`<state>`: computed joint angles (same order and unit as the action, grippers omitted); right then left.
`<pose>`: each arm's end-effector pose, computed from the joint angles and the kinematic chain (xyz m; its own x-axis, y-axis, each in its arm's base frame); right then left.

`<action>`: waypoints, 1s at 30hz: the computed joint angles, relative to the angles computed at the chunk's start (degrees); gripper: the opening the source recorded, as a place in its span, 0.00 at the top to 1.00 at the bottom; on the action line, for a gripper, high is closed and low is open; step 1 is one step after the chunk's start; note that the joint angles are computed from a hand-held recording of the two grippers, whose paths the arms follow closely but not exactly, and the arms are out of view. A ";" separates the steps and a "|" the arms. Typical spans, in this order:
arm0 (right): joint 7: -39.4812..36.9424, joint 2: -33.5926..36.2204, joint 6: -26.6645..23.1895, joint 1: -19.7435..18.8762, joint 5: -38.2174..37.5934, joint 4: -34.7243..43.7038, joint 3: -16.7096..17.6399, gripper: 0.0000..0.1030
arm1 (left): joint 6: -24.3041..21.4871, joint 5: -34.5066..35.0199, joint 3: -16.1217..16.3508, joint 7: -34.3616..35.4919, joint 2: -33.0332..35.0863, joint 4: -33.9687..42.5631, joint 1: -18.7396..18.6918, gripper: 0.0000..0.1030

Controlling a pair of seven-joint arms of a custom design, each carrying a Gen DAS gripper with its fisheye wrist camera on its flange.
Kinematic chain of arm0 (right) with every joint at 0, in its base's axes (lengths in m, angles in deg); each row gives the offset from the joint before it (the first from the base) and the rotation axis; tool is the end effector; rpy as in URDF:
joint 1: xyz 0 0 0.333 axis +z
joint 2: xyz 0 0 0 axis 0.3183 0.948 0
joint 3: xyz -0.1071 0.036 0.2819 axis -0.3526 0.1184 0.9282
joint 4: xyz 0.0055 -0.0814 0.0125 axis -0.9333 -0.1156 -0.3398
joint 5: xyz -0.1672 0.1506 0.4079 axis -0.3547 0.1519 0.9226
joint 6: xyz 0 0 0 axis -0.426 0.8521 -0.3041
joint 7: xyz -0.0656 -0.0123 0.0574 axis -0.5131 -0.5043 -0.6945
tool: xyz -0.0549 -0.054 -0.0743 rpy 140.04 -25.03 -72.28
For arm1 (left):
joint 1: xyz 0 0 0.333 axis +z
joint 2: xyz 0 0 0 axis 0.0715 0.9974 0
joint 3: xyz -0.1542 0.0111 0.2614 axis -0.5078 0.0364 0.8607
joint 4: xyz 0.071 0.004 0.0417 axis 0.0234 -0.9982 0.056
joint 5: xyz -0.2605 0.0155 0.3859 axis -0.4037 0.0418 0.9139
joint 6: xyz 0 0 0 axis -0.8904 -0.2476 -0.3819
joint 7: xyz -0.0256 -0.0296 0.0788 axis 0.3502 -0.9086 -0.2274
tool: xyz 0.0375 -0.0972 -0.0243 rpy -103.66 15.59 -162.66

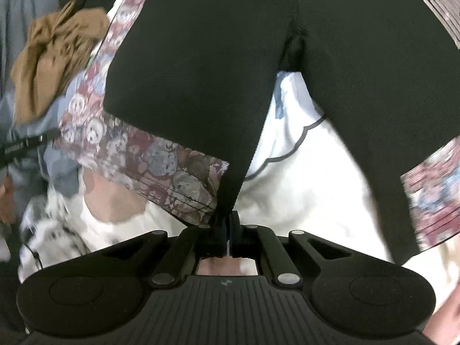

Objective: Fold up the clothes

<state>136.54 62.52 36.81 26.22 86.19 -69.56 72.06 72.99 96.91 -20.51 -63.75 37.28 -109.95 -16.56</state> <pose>0.7584 0.1999 0.3291 0.5864 -0.6688 -0.4571 -0.7531 -0.6579 -0.0034 0.5435 -0.3756 0.3674 0.3695 -0.9131 0.1722 -0.8573 -0.4065 -0.3160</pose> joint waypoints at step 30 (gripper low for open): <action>3.50 5.61 -0.35 1.24 -2.48 5.07 0.45 1.00 | -10.48 -1.47 0.53 4.05 7.82 9.55 -3.61 0.96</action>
